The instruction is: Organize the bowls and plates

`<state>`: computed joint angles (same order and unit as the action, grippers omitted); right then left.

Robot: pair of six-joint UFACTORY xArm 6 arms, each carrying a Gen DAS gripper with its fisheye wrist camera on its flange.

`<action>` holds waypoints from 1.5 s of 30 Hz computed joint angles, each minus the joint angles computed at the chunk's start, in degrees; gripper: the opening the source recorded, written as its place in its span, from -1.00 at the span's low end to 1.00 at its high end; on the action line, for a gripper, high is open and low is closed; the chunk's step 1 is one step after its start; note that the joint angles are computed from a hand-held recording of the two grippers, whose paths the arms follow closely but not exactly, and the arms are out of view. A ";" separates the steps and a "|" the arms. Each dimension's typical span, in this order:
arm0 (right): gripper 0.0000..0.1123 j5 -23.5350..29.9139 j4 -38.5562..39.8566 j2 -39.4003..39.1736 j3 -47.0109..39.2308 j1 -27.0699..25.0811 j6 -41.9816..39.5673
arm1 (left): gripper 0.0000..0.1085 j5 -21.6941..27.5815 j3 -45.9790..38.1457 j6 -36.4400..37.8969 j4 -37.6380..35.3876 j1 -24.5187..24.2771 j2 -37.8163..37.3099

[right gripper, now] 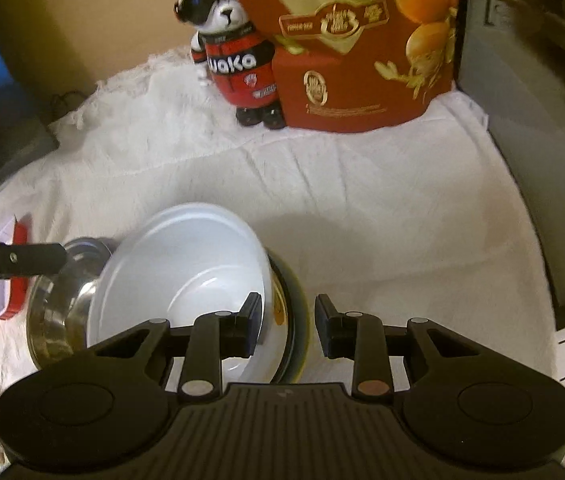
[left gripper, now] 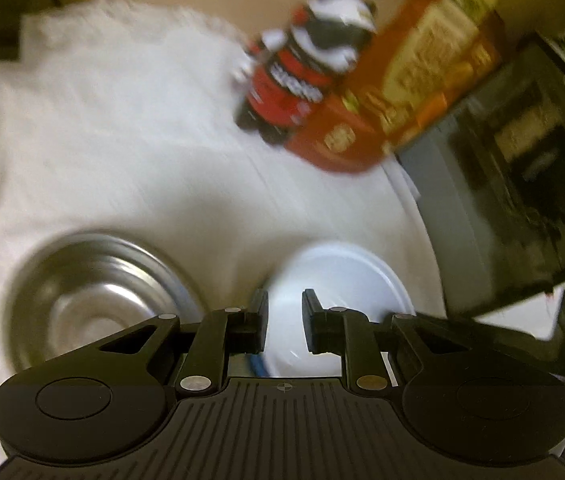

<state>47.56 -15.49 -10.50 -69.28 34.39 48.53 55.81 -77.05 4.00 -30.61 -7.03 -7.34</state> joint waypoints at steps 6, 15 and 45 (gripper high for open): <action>-0.47 -1.73 -6.40 -2.86 0.00 3.32 4.98 | -0.61 -3.25 3.72 2.22 2.56 5.76 -3.21; -0.40 -6.87 4.45 5.56 -5.75 11.94 4.11 | -0.60 -2.14 9.70 3.91 12.93 14.57 -6.47; -0.02 -5.85 1.95 27.57 -19.41 15.72 30.09 | -0.43 4.82 4.47 13.75 5.07 15.58 5.86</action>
